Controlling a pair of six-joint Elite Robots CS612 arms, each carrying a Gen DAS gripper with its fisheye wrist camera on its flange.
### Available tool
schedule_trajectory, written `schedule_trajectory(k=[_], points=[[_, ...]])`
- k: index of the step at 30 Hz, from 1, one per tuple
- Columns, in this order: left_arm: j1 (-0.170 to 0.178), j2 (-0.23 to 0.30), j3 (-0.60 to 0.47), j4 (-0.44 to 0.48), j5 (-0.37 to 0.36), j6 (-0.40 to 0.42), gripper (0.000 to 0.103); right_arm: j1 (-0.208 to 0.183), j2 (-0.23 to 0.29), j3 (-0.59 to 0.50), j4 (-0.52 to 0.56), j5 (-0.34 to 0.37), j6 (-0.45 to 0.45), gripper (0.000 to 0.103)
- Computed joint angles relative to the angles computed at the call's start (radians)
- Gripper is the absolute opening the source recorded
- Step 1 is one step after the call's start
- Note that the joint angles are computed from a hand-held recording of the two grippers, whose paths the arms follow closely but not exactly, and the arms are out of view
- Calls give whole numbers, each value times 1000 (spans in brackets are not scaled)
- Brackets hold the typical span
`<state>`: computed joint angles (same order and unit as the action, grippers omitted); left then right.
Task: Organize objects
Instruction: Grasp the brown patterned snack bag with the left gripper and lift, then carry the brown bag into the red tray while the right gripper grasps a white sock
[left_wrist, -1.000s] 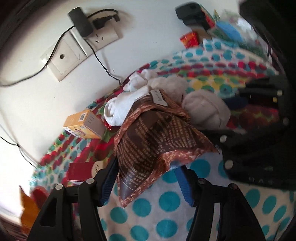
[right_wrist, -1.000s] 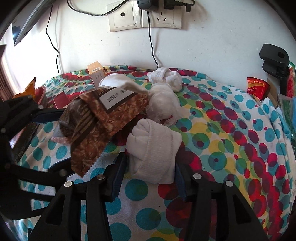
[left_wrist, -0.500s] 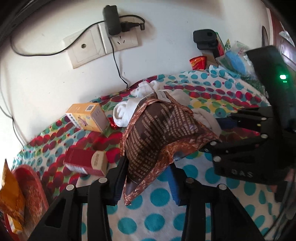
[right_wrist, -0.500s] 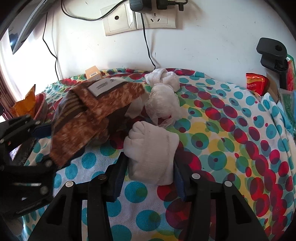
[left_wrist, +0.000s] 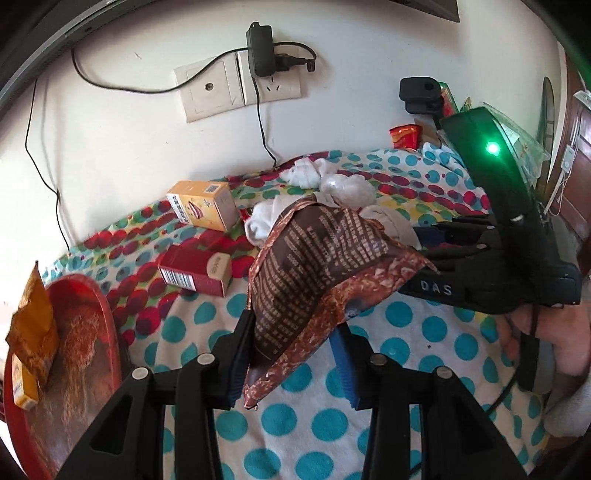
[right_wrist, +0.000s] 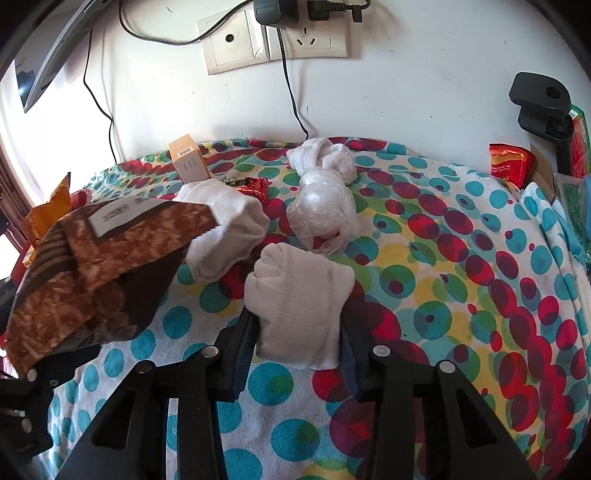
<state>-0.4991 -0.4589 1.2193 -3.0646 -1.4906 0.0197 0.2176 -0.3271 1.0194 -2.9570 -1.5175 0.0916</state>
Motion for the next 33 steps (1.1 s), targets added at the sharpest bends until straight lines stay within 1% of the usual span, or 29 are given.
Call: schedule_trajectory(k=[4, 9, 12, 23, 29, 31, 33], points=[[-2, -12, 26, -13, 0, -41, 41, 3, 1, -4, 6, -13, -6, 37], [-4, -33, 64, -27, -7, -58, 41, 6, 4, -12, 18, -27, -12, 37], [-6, -46, 92, -39, 12, -68, 41, 9, 5, -16, 24, -45, -21, 37], [4, -96, 183, -108, 36, -137, 39, 17, 9, -26, 37, -81, -36, 38], [10, -119, 216, -126, 39, -169, 37, 21, 10, -29, 41, -97, -42, 38], [13, -125, 225, -131, 32, -174, 36, 21, 11, -31, 44, -100, -45, 38], [13, -129, 234, -136, 39, -175, 36, 21, 12, -32, 45, -102, -45, 38]])
